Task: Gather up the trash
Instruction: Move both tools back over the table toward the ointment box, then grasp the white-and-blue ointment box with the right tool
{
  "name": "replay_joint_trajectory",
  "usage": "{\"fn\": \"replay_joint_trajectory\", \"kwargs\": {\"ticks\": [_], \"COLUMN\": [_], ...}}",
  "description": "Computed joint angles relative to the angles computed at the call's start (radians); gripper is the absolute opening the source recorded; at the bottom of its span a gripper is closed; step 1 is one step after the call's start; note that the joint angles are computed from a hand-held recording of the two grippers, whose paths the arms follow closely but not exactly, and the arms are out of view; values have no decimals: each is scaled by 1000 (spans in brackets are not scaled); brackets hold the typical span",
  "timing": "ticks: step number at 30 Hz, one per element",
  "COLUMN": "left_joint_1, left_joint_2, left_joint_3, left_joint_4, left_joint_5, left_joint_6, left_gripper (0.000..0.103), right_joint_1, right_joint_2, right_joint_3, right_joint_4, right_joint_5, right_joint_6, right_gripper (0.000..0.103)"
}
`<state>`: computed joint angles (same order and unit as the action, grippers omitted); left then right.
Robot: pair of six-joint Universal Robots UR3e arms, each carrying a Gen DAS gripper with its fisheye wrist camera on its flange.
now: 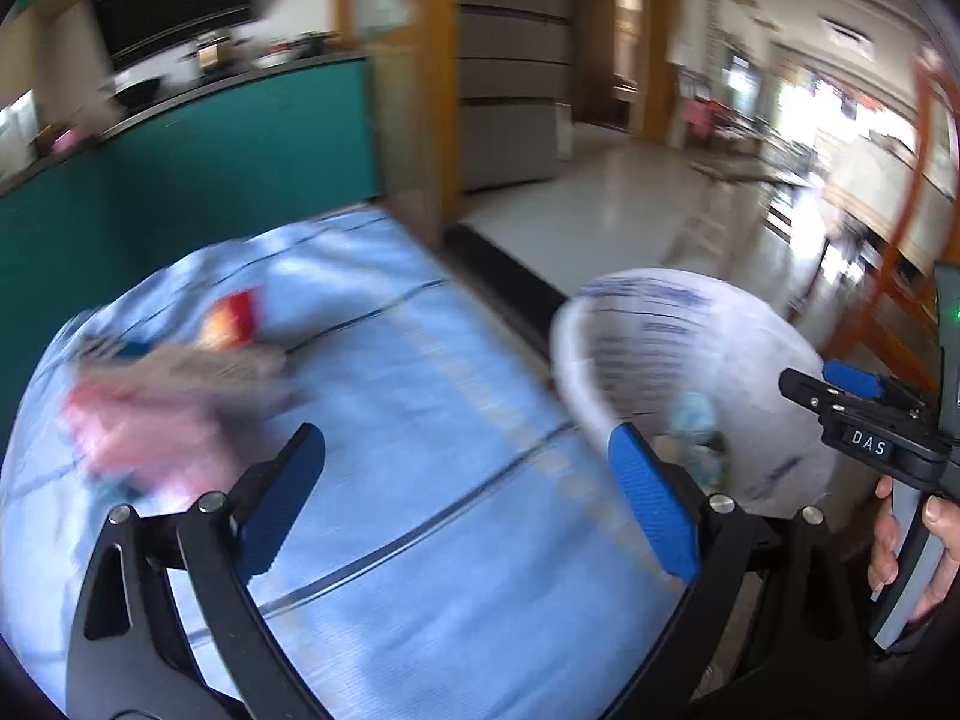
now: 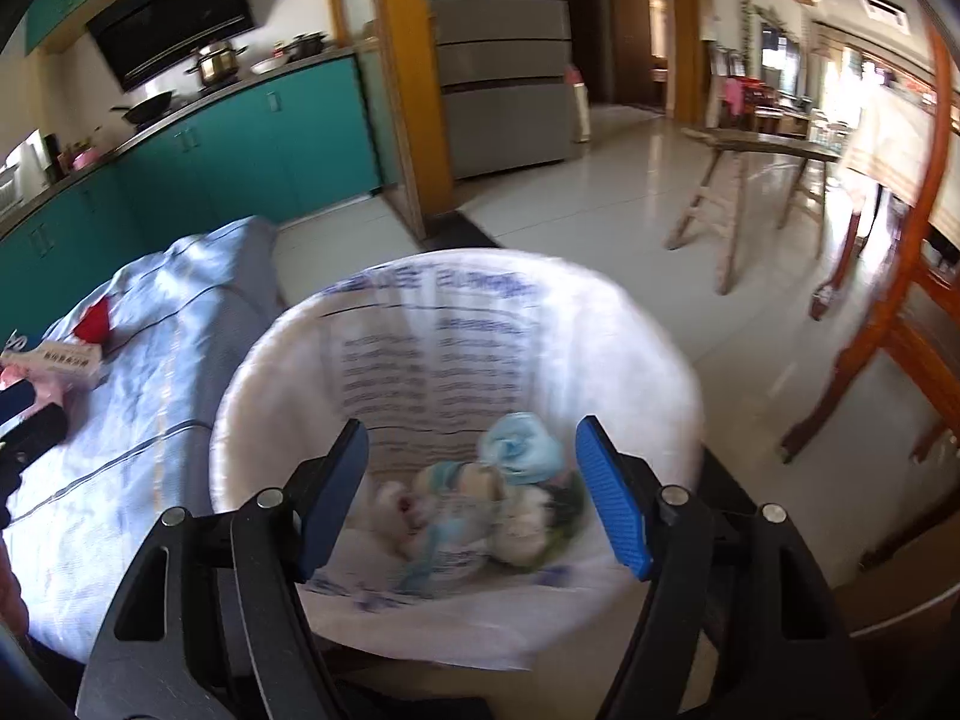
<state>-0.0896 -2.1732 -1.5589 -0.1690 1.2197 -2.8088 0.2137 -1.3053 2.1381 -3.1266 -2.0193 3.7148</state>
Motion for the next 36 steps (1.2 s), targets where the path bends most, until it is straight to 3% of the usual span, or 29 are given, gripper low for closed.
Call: {"fn": "replay_joint_trajectory", "kwargs": {"ticks": [8,21,29,36], "left_joint_1": [252,606,690,678], "left_joint_2": [159,324,374,370], "left_joint_3": [-287,-496,-524,-435], "left_joint_4": [45,-45,-84,-170], "left_joint_5": [-23,-249,-290,-281], "left_joint_6": [73,209,232,210], "left_gripper": [96,96,96,96], "right_joint_1": [142,330,386,359], "right_joint_2": [226,405,601,777], "right_joint_3": [-373,-813,-1227,-1629], "right_joint_4": [148,456,662,781], "right_joint_5": [13,-75,-87,-8], "right_joint_6": [-45,-40,-120,-216], "right_gripper": [70,71,71,71]}}
